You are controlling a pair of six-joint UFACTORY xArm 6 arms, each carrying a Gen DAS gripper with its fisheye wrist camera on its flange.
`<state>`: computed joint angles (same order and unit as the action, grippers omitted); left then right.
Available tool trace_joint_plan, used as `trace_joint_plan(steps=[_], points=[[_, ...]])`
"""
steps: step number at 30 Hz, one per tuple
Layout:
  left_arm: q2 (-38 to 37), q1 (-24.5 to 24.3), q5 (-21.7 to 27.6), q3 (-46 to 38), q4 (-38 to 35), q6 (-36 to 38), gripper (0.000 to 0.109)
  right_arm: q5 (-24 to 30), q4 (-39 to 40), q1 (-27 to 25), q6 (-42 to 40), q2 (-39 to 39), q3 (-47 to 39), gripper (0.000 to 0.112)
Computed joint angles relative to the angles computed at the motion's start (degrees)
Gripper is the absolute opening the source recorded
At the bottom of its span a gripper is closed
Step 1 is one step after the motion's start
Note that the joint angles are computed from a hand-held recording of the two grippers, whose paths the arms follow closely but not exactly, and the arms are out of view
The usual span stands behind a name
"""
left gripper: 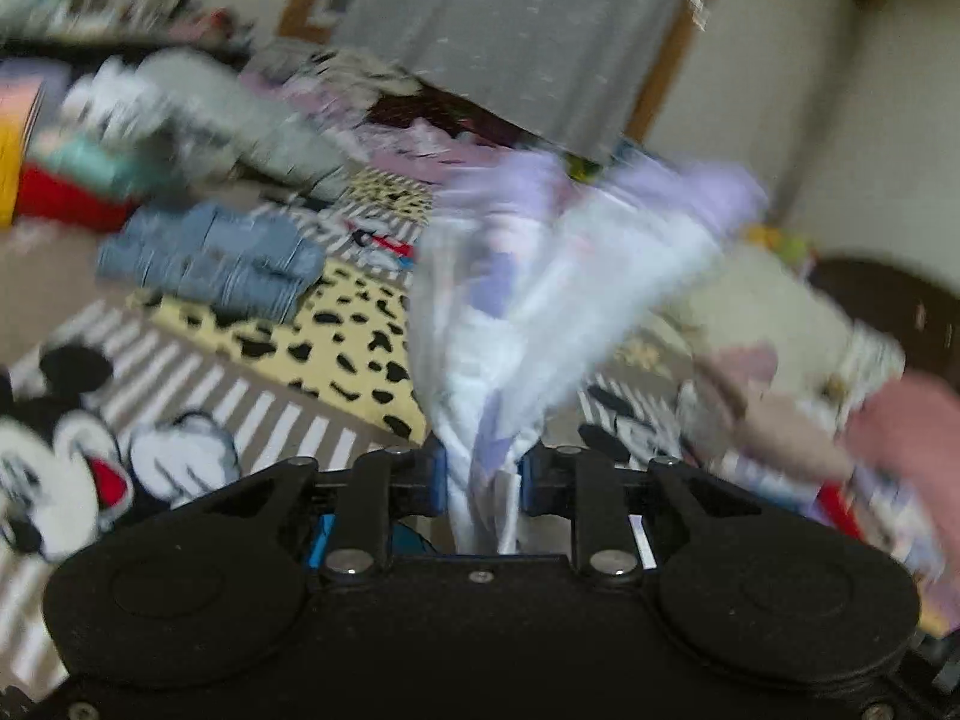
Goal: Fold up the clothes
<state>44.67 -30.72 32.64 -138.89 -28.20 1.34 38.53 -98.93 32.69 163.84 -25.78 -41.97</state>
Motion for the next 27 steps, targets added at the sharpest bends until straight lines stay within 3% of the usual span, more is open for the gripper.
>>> trace_joint_plan(steps=[10, 13, 15, 17, 20, 21, 23, 27], points=[[-5.1, 1.9, -8.8, 13.8, -13.2, 1.6, 0.02, -3.6, -5.8, -3.2, -3.2, 6.0, -5.5, 0.022], [-4.1, 3.0, -5.4, 13.2, -6.6, -6.7, 0.029, -5.4, -4.6, -4.0, -6.4, 7.9, -7.5, 0.022], [-3.6, 4.0, -2.4, 12.7, 1.9, -13.8, 0.058, -7.6, -0.2, -5.1, -10.8, 9.8, -9.0, 0.023], [-4.0, 4.8, -0.9, 13.6, 7.7, -18.2, 0.059, -11.0, 8.5, -6.9, -18.0, 12.0, -10.2, 0.027], [-8.7, 5.1, -5.7, 21.5, 10.9, -19.9, 0.06, -12.6, 12.3, -8.1, -18.6, 12.7, -9.7, 0.034], [-10.2, 5.2, -7.4, 23.8, 11.7, -20.4, 0.06, -12.0, 13.4, -7.9, -19.3, 12.4, -9.6, 0.04], [-12.7, 5.5, -10.2, 27.7, 15.3, -22.8, 0.06, -9.0, 17.5, -6.8, -23.4, 11.4, -9.4, 0.064], [-13.6, 5.9, -13.6, 29.0, 25.6, -25.4, 0.06, -4.5, 20.0, -5.3, -27.8, 9.9, -9.0, 0.066]])
